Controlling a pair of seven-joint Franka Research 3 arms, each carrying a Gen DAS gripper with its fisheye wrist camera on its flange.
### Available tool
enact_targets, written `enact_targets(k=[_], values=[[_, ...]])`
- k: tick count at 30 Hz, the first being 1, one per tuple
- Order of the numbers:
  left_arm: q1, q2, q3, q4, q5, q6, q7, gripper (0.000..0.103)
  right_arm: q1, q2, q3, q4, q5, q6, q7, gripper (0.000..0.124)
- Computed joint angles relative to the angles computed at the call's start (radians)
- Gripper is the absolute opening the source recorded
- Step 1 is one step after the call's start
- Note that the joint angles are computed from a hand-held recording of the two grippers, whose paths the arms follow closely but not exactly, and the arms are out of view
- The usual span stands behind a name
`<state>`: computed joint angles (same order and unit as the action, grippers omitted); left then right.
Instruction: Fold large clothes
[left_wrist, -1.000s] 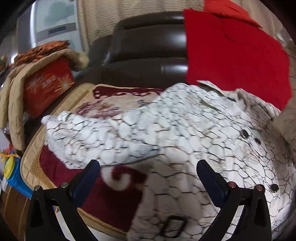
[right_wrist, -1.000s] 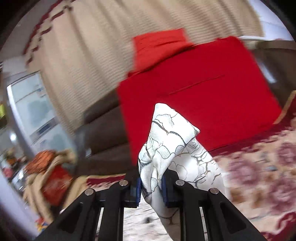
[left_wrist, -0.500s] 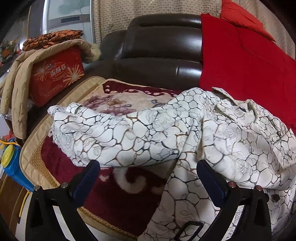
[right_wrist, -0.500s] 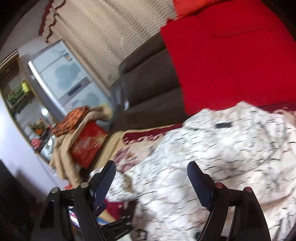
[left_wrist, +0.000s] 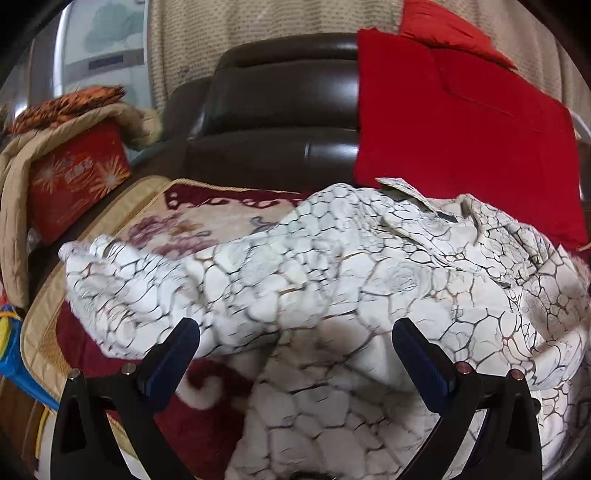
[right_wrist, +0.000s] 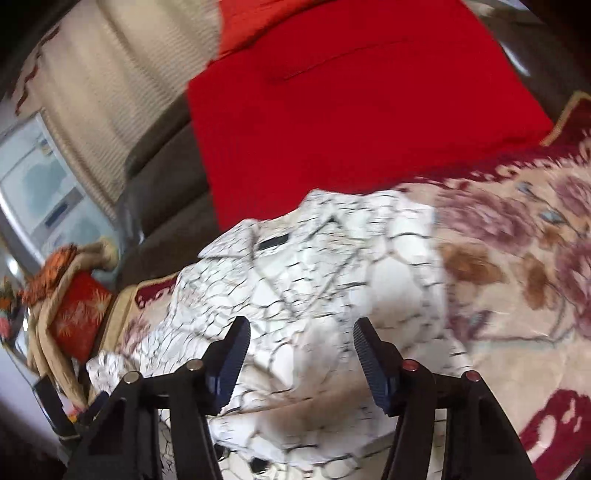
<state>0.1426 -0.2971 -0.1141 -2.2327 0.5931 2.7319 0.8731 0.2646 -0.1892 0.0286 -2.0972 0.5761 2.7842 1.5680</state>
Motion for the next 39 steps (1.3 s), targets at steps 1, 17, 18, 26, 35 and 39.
enact_targets(k=[1, 17, 18, 26, 35, 39], values=[[0.005, 0.018, -0.017, 0.019, 0.022, -0.019, -0.008, 0.103, 0.004, 0.0, -0.014, -0.002, 0.031, -0.001, -0.018, 0.062], [-0.041, 0.011, 0.023, 0.038, -0.073, -0.152, 0.087, 0.103, 0.004, 0.03, 0.005, 0.02, 0.01, -0.075, -0.105, 0.062], [-0.026, -0.012, 0.026, 0.028, -0.064, -0.155, 0.07, 0.103, 0.015, 0.031, 0.003, 0.025, 0.034, -0.078, -0.135, 0.062], [0.101, -0.115, 0.097, 0.017, -0.093, -0.248, 0.011, 0.103, 0.023, 0.142, 0.044, 0.143, -0.135, -0.307, -0.03, 0.061], [0.158, -0.004, 0.238, 0.128, -0.329, -0.325, 0.139, 0.103, 0.051, 0.071, 0.041, 0.07, 0.061, -0.086, -0.176, 0.061], [0.146, 0.066, 0.271, 0.176, -0.545, -0.35, 0.249, 0.103, 0.054, 0.054, 0.031, 0.053, 0.073, -0.06, -0.193, 0.061]])
